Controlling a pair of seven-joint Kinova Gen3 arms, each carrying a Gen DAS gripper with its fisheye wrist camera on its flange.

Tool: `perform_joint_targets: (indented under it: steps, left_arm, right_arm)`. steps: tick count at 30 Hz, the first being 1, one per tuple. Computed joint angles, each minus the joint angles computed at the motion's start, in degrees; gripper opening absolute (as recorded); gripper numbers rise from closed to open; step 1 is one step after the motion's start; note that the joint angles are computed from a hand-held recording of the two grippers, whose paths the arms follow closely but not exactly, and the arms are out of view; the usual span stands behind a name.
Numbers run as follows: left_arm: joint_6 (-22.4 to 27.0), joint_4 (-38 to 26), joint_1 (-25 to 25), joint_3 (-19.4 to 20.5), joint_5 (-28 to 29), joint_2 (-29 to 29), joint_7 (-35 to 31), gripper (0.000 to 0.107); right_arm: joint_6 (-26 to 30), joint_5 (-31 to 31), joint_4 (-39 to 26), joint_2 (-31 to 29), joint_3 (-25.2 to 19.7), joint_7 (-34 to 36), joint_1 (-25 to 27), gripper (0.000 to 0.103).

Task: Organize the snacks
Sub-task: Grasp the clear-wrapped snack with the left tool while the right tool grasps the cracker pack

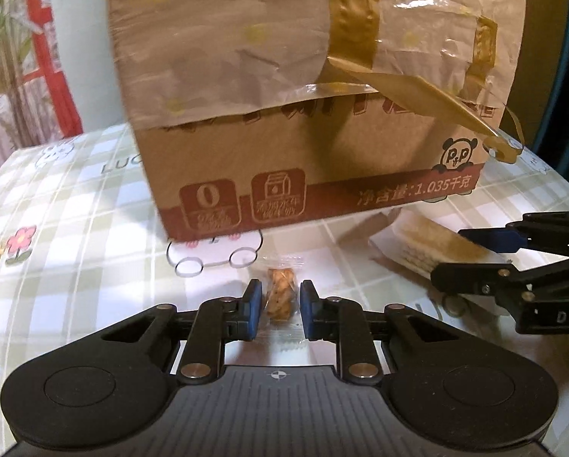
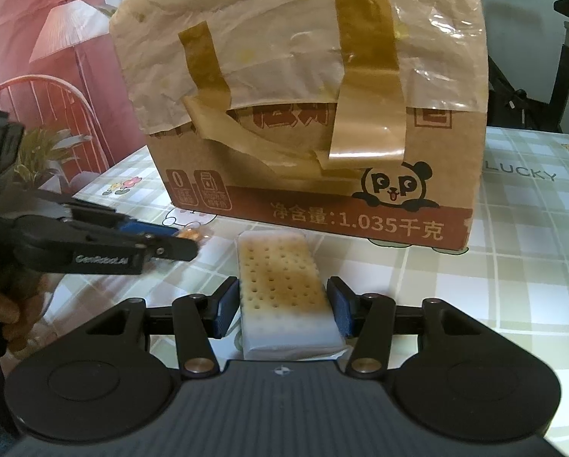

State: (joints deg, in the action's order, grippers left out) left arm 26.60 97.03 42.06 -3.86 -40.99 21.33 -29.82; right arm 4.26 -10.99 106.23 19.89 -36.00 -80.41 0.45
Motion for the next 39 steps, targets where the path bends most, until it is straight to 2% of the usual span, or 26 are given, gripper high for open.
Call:
perform_joint_targets:
  steps: [5,11,14,20,24,28,32,37,39]
  left_arm:
    - [-1.29,1.52,0.43,-0.84,0.88,-0.83,3.56,0.022]
    - [-1.97,5.34,2.91,-2.80,-4.22,-3.91,12.06,0.022]
    - [-1.64,6.67,2.26,-1.38,-6.27,-5.36,14.76,0.017]
    - [-1.75,8.05,0.67,1.22,-9.64,-5.93,18.27,0.017]
    - [-1.66,8.07,-0.35,2.55,-9.87,-5.82,19.00,0.021]
    - [-0.77,7.58,-0.96,3.29,-8.55,-5.13,18.16,0.025]
    - [-0.42,7.54,-0.11,2.62,-10.23,-4.74,19.63,0.026]
    - [0.04,7.91,1.01,2.21,-13.80,-4.40,21.94,0.023]
    - [-0.88,8.16,0.33,2.55,-13.71,-4.60,22.18,0.021]
  right_arm:
    - [0.50,0.48,-0.43,-0.33,2.98,-0.40,-2.89,0.053]
    - [0.50,1.37,-0.59,-0.87,8.20,-1.36,-8.01,0.054]
    - [0.49,2.40,-0.69,-1.13,11.82,-2.19,-11.53,0.054]
    - [0.50,4.93,-0.85,-1.52,19.03,-4.54,-18.63,0.054]
    - [0.54,6.80,-0.83,-1.69,22.91,-6.07,-22.43,0.055]
    - [0.37,7.63,-0.82,-1.62,23.23,-7.04,-22.79,0.055]
    - [0.79,8.49,-1.18,-1.54,24.28,-7.90,-23.89,0.055]
    - [1.85,9.93,-2.34,-1.13,26.97,-9.10,-26.52,0.056]
    - [2.20,10.27,-2.81,-0.86,26.65,-9.09,-26.21,0.056]
